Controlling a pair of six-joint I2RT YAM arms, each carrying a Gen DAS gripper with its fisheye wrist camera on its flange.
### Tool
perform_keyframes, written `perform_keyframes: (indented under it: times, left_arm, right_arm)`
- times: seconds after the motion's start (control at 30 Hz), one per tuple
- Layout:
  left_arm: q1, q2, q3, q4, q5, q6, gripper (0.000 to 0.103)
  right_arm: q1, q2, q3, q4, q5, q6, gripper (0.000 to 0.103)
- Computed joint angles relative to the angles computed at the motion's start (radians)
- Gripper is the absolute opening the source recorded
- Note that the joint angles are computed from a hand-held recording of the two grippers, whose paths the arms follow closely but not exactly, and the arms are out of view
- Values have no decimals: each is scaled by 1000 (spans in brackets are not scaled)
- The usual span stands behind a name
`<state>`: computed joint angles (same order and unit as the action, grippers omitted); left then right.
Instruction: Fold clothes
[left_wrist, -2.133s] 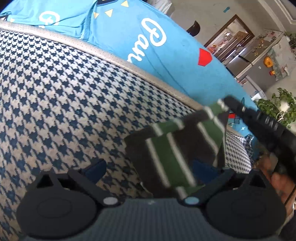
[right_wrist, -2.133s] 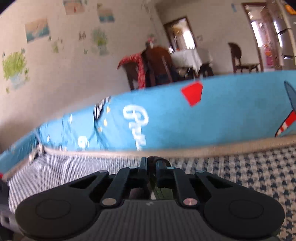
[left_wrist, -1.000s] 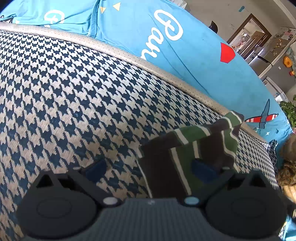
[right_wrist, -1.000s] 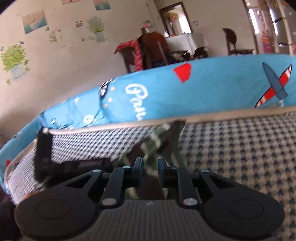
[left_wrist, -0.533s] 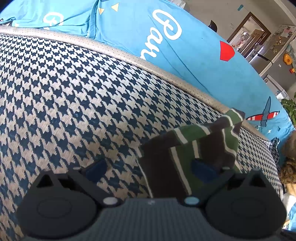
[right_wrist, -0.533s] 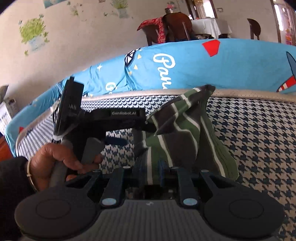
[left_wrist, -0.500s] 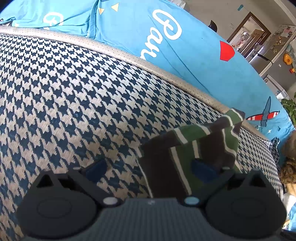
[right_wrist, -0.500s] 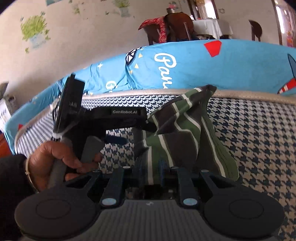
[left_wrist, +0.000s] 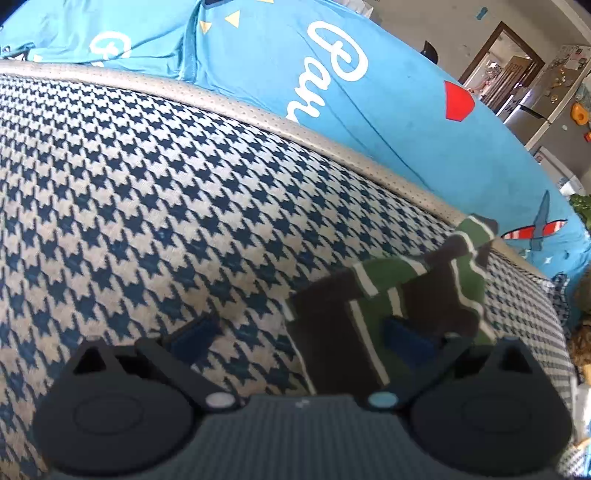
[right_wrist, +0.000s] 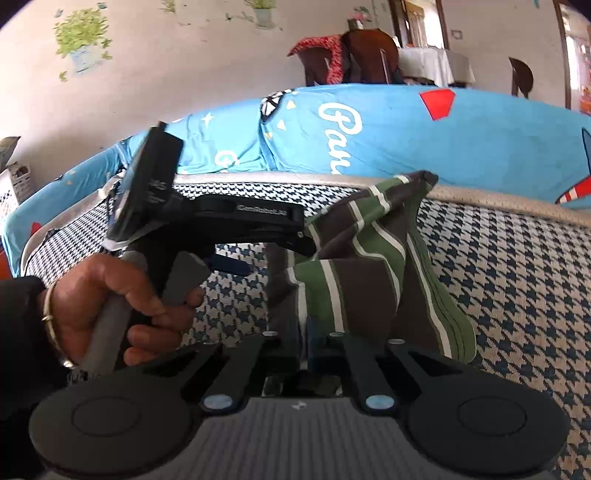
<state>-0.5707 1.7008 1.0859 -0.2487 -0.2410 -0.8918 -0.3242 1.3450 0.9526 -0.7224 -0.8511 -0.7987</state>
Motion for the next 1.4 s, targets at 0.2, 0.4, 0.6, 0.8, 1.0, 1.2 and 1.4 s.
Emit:
perform_keyframes:
  times: [0.2, 0.4, 0.6, 0.8, 1.0, 1.2, 1.4]
  left_arm:
    - [3, -3, -4, -4, -8, 6, 103]
    - [14, -5, -13, 9, 2, 1, 103]
    - [24, -23, -23, 5, 9, -11, 103]
    - [48, -60, -58, 17, 26, -50, 103]
    - [61, -101, -83, 15, 30, -64, 103]
    - [83, -158, -110, 5, 13, -88, 103]
    - [97, -180, -122, -5, 16, -97, 103]
  right_arm:
    - [-27, -63, -60, -62, 39, -104, 4]
    - [-72, -91, -87, -142, 65, -197, 4]
    - [-113, -106, -77, -140, -27, -154, 4]
    - [-55, -127, -85, 23, -71, 39, 4]
    - [85, -107, -87, 224, 3, 223, 5]
    - [202, -60, -78, 355, 90, 330, 12]
    - [313, -10, -83, 462, 212, 350, 21]
